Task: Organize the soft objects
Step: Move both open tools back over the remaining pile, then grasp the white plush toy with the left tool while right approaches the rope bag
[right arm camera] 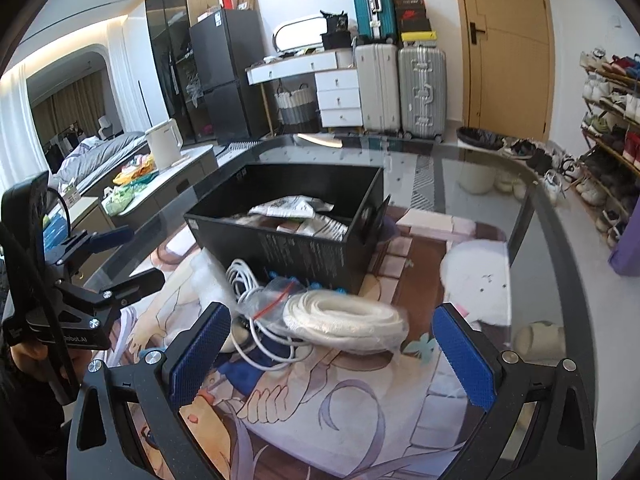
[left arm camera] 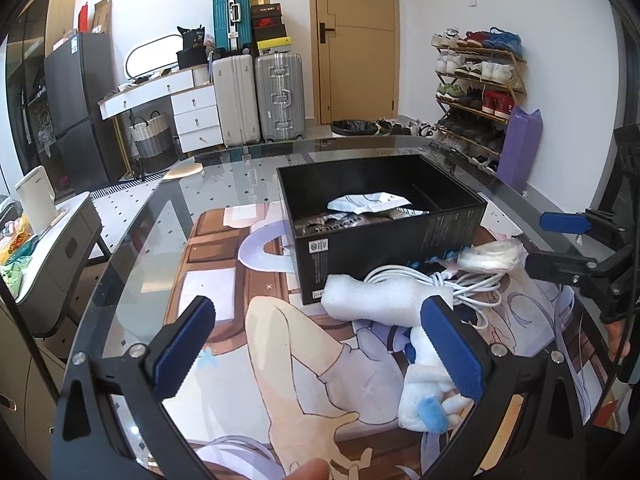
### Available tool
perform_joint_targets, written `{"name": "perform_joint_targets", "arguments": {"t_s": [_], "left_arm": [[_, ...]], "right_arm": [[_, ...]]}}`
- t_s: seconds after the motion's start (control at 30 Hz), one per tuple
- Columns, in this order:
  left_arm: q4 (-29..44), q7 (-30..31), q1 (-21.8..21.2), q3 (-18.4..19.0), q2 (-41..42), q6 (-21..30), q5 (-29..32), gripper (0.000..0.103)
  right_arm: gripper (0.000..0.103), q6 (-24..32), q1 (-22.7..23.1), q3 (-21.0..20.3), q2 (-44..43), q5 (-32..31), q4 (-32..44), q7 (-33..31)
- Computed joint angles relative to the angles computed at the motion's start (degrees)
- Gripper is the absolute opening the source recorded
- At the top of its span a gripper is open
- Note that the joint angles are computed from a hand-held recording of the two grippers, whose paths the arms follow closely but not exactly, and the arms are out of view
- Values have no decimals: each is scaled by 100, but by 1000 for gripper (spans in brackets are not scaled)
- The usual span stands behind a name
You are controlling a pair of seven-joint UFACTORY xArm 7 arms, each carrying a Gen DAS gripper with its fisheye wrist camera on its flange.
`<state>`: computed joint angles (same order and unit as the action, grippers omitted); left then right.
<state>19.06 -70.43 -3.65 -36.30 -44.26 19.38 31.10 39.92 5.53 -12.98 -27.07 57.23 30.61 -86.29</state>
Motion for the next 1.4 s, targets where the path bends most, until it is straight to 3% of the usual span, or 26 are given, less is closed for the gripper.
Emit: {"name": "perform_joint_targets", "arguments": {"t_s": [0.8, 1.13, 1.33, 1.4], "left_arm": [[196, 611, -504, 200, 730, -162, -107, 103], [228, 782, -765, 460, 1112, -259, -216, 101], [225, 1170, -1050, 687, 1356, -414, -390, 74], [217, 1273, -1134, 765, 1424, -469, -472, 55]], "right_arm": [[102, -192, 46, 43, 75, -302, -58, 97], [102, -178, 6, 26, 276, -283, 61, 187], [102, -14, -47, 92, 451, -150, 153, 228], [102, -21, -70, 153, 501, -123, 161, 272]]}}
